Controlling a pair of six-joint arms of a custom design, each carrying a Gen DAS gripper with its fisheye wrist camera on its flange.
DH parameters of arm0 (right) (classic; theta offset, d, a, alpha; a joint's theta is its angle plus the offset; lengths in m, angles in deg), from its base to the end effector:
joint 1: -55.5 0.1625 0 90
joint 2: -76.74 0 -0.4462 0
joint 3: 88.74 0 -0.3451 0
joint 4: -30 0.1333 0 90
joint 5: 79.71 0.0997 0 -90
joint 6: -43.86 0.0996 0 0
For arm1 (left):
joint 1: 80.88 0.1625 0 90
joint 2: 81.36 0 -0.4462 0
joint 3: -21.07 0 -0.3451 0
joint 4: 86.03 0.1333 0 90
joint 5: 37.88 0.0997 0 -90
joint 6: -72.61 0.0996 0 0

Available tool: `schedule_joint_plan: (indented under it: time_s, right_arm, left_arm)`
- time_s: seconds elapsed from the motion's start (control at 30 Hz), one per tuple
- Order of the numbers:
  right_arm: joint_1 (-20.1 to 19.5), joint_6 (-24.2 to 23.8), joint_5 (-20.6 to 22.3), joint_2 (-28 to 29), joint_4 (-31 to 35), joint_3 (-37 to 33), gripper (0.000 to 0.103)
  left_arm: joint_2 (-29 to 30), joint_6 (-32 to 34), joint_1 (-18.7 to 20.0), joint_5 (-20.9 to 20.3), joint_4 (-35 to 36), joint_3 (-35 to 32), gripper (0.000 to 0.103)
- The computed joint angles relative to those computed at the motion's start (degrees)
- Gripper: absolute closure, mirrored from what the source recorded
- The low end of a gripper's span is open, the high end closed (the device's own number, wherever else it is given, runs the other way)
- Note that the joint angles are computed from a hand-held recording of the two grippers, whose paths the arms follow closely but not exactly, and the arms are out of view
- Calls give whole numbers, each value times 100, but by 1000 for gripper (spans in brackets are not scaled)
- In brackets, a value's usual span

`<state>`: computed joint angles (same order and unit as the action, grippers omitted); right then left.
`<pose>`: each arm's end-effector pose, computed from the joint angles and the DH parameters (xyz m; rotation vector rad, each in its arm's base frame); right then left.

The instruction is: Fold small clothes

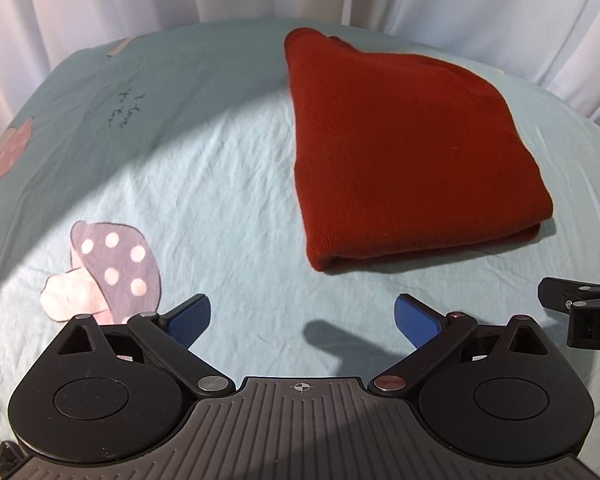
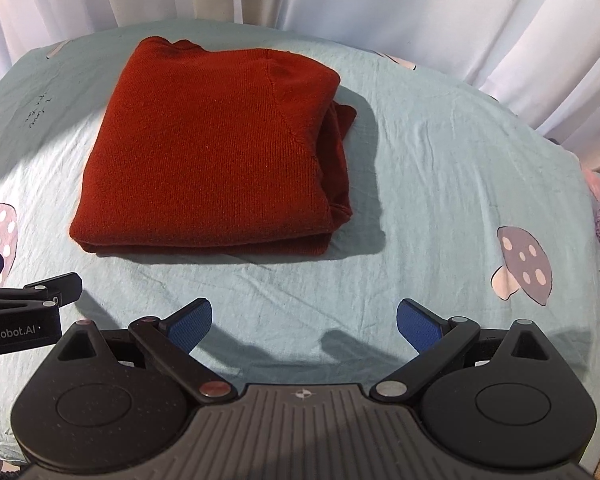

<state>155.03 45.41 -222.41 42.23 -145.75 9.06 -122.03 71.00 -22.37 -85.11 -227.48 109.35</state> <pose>0.1590 -0.6202 0.0893 -0.0629 -2.2164 0.5416 -0.1815 -0.6809 0.1321 0.5936 2.3481 -0.3480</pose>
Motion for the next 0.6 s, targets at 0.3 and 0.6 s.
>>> schedule_joint_plan:
  time_s: [0.3, 0.6]
  right_arm:
    - [257, 509, -53, -168, 619, -23, 4]
    - [226, 443, -41, -158, 639, -71, 4]
  left_arm:
    - [103, 90, 5, 68, 26, -146, 2]
    - [174, 83, 49, -10, 210, -289, 2]
